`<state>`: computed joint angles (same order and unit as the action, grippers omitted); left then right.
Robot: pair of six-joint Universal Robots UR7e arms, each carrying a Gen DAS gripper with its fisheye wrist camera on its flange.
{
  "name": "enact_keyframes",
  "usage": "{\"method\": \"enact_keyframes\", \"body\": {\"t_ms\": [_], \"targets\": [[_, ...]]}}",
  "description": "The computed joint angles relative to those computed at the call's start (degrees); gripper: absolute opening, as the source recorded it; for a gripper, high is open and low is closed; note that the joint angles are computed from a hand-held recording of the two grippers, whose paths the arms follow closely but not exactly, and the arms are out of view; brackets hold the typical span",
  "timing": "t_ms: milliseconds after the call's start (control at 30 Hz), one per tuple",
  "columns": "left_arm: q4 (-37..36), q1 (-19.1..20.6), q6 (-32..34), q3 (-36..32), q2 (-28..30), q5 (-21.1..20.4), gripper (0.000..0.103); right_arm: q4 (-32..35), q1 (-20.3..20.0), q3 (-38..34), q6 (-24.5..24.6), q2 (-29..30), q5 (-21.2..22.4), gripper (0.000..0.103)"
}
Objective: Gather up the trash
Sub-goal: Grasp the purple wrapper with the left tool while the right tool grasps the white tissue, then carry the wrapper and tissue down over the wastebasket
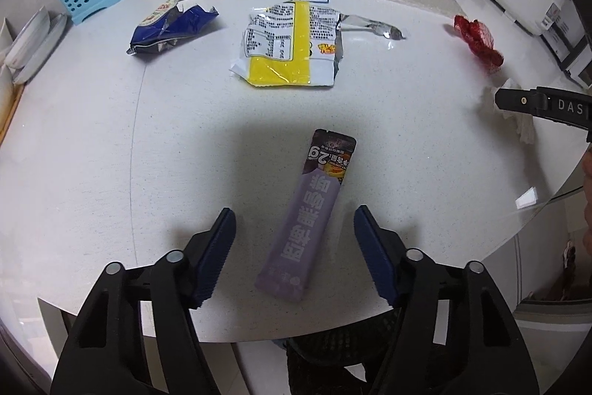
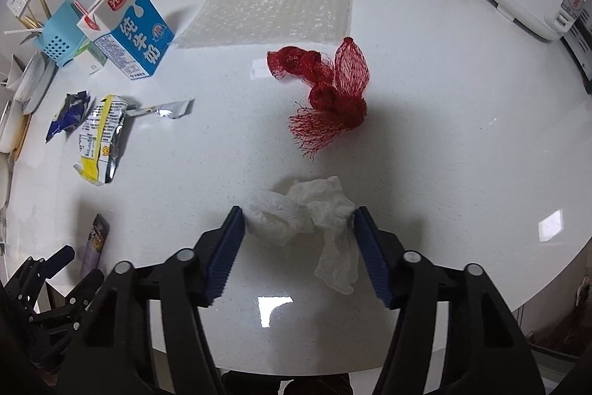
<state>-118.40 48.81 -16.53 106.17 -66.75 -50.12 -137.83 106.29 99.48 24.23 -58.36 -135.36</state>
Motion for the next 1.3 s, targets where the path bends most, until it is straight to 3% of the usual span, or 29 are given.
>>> {"method": "enact_keyframes", "body": {"t_ms": [133, 267, 400, 1100, 1300], "targets": [[0.57, -0.45, -0.12, -0.4, 0.82, 0.87, 0.048, 0.9, -0.59, -0.36, 0.44, 0.36, 0.86, 0.041], [2.29, -0.63, -2.52, -1.53, 1.6, 1.64, 0.024, -1.37, -0.89, 0.26, -0.81, 0.32, 0.97, 0.028], [3.52, -0.72, -4.62, -2.18, 1.99, 2.27, 0.017, -2.84, -0.76, 0.74, -2.29, 0.53, -0.43, 0.018], [3.75, -4.84, -18.64, 1.26, -0.44, 5.07, 0.013, -11.01, 0.23, 5.76, -15.91, -3.82, 2.91, 0.015], [1.73, -5.97, -16.63, 1.56, -1.02, 4.81, 0.013, -11.6, 1.72, 6.27, -15.71, -4.38, 1.16, 0.015]]}}
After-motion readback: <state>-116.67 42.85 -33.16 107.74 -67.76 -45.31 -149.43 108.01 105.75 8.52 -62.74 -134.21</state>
